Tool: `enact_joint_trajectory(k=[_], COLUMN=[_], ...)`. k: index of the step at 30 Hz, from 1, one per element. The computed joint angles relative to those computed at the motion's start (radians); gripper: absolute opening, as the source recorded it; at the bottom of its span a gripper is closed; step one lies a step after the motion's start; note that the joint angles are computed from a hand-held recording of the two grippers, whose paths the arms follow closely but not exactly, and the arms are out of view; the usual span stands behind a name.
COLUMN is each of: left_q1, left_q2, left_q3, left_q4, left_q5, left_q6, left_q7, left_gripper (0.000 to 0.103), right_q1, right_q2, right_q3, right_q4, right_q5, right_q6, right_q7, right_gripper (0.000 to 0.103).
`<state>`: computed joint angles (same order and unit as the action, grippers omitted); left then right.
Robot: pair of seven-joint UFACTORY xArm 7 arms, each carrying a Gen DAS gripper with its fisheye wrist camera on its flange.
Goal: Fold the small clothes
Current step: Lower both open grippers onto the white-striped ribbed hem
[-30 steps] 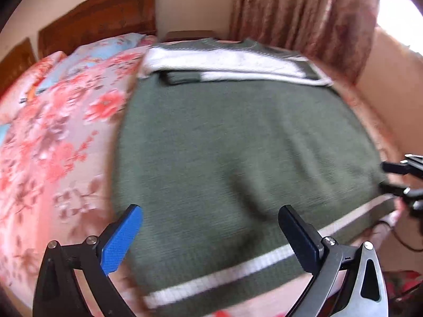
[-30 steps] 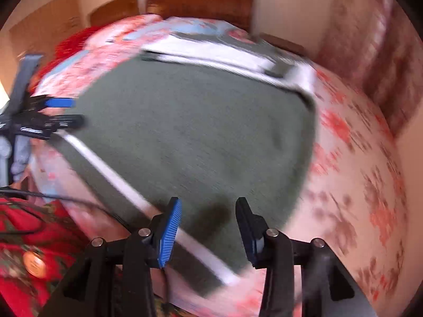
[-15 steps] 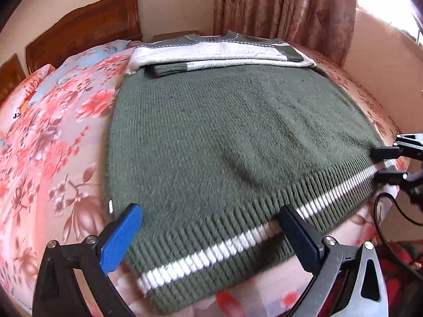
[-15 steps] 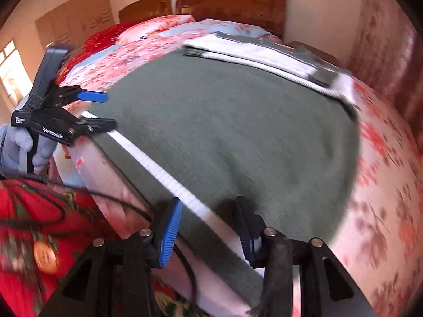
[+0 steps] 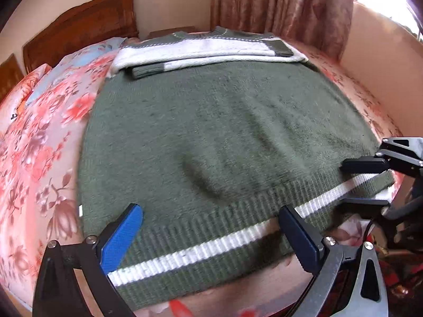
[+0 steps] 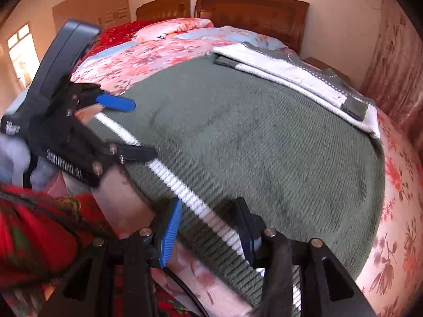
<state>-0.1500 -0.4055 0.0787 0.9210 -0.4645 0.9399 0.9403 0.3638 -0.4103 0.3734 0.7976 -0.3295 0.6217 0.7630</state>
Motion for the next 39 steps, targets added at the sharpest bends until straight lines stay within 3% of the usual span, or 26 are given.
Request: enact_joint_trajectory(k=[4, 7, 11, 22, 25, 27, 30, 32, 34, 36, 39], left_q1=[0.003, 0.007, 0.016, 0.044, 0.058, 0.082, 0.082, 0.075, 0.053, 0.027, 0.008], left_q2=[-0.006, -0.013, -0.013, -0.026, -0.029, -0.022, 0.095, 0.147, 0.182, 0.234, 0.329], left_q3=[0.010, 0.016, 0.024, 0.050, 0.049, 0.044, 0.086, 0.068, 0.019, -0.057, -0.119], left_q4=[-0.007, -0.009, -0.008, -0.013, -0.004, 0.003, 0.146, 0.213, 0.255, 0.287, 0.340], left_q5=[-0.007, -0.008, -0.007, -0.004, 0.024, 0.036, -0.083, -0.158, -0.201, -0.143, -0.008], left_q6=[0.000, 0.010, 0.017, 0.046, 0.058, 0.001, 0.086, 0.107, 0.078, -0.029, -0.107], left_q7=[0.020, 0.027, 0.042, 0.085, 0.108, 0.070, -0.027, -0.063, -0.052, -0.063, -0.150], left_gripper=[0.103, 0.103, 0.103, 0.103, 0.103, 0.103, 0.103, 0.103, 0.103, 0.103, 0.103], right_q1=[0.003, -0.014, -0.015, -0.028, -0.031, -0.047, -0.097, -0.130, -0.165, -0.203, -0.197], right_q2=[-0.090, -0.158, -0.288, -0.386, -0.370, -0.371, -0.391, -0.362, -0.269, -0.153, -0.027], right_q3=[-0.011, 0.022, -0.008, 0.018, 0.026, 0.040, 0.050, 0.017, 0.013, 0.019, -0.059], right_q4=[-0.059, -0.074, -0.151, -0.213, -0.176, -0.143, -0.139, -0.145, -0.087, -0.006, 0.062], right_q5=[0.036, 0.037, 0.075, 0.104, 0.116, 0.108, 0.072, 0.077, 0.039, -0.032, -0.013], right_q6=[0.036, 0.130, 0.166, 0.161, 0.219, 0.286, 0.286, 0.182, 0.149, 0.152, 0.163], right_q7=[0.021, 0.072, 0.092, 0.111, 0.103, 0.105, 0.157, 0.194, 0.159, 0.098, 0.027], right_gripper=[0.041, 0.041, 0.041, 0.041, 0.041, 0.041, 0.041, 0.041, 0.041, 0.041, 0.041])
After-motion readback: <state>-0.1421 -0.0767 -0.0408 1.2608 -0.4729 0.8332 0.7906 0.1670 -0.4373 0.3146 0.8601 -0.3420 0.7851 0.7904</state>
